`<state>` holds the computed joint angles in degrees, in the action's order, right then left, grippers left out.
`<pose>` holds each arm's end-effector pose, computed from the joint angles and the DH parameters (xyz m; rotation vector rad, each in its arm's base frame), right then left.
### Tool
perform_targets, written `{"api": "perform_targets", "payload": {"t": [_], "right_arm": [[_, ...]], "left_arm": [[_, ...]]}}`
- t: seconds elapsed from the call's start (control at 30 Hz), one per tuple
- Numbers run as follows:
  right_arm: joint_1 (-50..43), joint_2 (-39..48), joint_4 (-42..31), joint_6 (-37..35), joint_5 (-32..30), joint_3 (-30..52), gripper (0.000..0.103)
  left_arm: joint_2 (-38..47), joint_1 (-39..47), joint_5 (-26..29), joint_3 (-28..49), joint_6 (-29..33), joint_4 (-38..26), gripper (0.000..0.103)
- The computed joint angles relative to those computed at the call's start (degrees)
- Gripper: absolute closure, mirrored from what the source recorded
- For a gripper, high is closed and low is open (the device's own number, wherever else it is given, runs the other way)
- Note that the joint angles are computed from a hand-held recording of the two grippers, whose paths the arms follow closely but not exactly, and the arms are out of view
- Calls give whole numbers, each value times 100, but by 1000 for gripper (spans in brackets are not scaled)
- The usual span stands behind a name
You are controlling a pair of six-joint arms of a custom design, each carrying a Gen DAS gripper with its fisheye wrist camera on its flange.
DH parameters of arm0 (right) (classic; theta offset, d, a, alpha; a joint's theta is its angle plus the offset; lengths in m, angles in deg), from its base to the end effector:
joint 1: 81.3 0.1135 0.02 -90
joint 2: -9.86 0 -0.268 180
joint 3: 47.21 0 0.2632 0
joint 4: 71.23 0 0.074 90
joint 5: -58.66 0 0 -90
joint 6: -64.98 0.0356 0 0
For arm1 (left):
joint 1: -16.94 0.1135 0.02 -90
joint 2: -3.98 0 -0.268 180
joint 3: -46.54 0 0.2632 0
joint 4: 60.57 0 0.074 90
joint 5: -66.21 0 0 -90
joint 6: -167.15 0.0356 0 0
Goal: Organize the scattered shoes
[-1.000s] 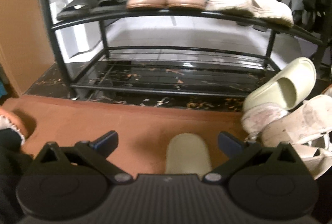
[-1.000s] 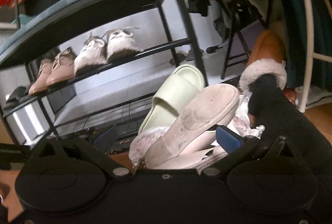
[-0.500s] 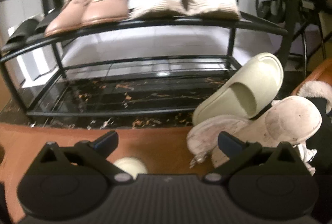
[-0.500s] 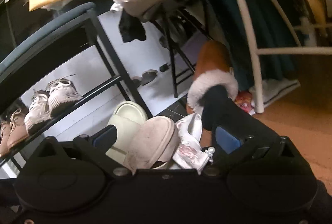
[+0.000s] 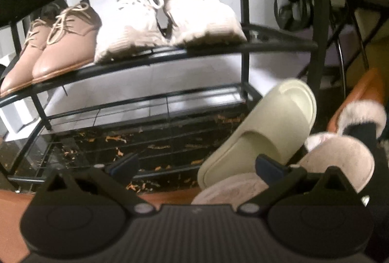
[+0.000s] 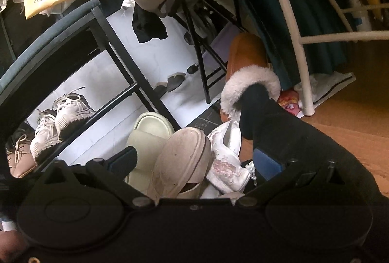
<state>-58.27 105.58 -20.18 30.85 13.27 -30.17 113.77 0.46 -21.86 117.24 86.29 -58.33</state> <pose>0.1813 0.0499 0.0760 0.9651 1.6473 0.1257 0.3858 -0.1154 0.1340 0.5094 2.1563 -0.1082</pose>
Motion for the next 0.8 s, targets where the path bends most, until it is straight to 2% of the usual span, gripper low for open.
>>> {"api": "perform_targets", "payload": {"t": [0.2, 0.33, 0.53, 0.6, 0.8], "right_arm": [[38, 75, -33, -24, -79, 63, 0], [55, 63, -106, -17, -78, 83, 0], [88, 87, -195, -170, -216, 167, 0], [51, 137, -169, -337, -640, 217, 0], [391, 435, -413, -968, -845, 614, 0]], "left_arm": [[-183, -109, -322, -445, 220, 378, 1], [-184, -81, -409, -252, -30, -145, 1], [-562, 36, -1159, -574, -344, -840, 1], [-737, 168, -1190, -791, -353, -944, 1], [-1312, 888, -958, -1369, -434, -1364, 1]]}}
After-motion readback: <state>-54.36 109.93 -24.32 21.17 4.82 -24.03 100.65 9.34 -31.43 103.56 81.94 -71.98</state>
